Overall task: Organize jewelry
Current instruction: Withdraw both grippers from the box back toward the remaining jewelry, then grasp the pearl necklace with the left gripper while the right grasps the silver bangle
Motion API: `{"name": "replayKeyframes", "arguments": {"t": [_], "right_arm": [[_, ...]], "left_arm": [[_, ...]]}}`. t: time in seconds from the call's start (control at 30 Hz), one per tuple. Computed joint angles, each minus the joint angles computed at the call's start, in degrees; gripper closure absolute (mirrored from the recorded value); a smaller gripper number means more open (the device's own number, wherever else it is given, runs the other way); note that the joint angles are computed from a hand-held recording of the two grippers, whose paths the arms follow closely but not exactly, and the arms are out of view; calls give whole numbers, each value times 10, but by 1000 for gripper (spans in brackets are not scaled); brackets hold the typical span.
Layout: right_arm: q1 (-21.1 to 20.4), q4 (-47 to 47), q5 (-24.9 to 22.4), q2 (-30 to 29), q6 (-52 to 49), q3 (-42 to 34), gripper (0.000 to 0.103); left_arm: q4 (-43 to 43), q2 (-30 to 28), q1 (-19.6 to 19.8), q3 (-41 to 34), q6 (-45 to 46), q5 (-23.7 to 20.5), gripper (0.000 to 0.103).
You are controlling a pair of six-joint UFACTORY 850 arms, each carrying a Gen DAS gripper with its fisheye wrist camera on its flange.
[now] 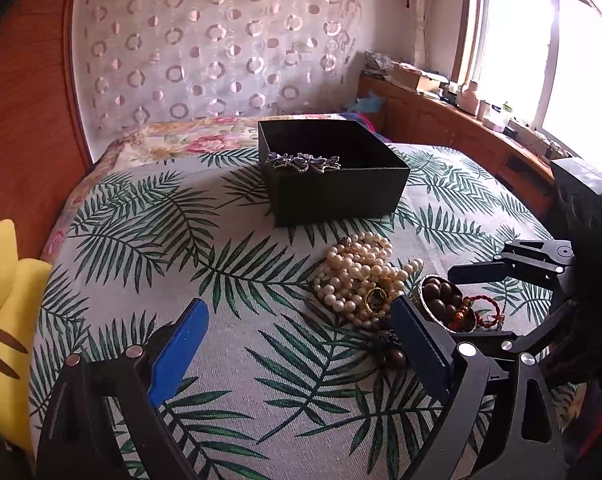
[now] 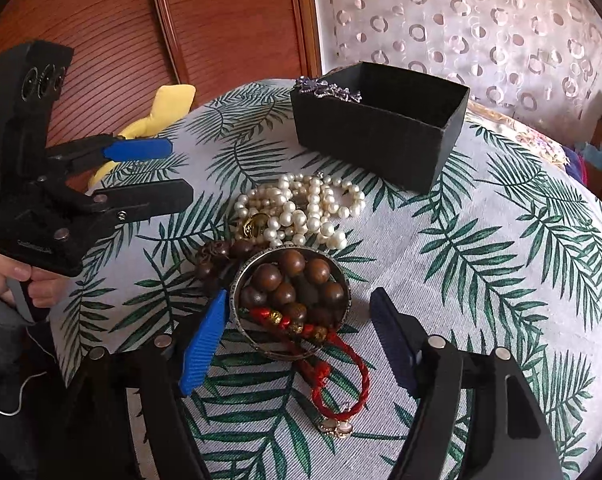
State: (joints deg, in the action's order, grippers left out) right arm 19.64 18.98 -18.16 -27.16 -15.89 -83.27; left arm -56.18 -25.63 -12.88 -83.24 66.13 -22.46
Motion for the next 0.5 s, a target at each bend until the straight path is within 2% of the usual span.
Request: {"name": "replayKeyframes", "arguments": {"t": [0.07,0.17,0.37,0.5], "right_arm": [[0,-2,-2,-1,2,-2,29],[-1,29,-3,0,-34,0,41],[2,20,15,13,-28,17,41],[2,67,42,38,-70,40,41]], "left_arm": [[1,0,0,0,-1,1,14],[10,1,-1,0,-10,2,14],[26,-1,-2,-2,-26,2,14],[33,-5,-2,-5,-32,-3,14]]}}
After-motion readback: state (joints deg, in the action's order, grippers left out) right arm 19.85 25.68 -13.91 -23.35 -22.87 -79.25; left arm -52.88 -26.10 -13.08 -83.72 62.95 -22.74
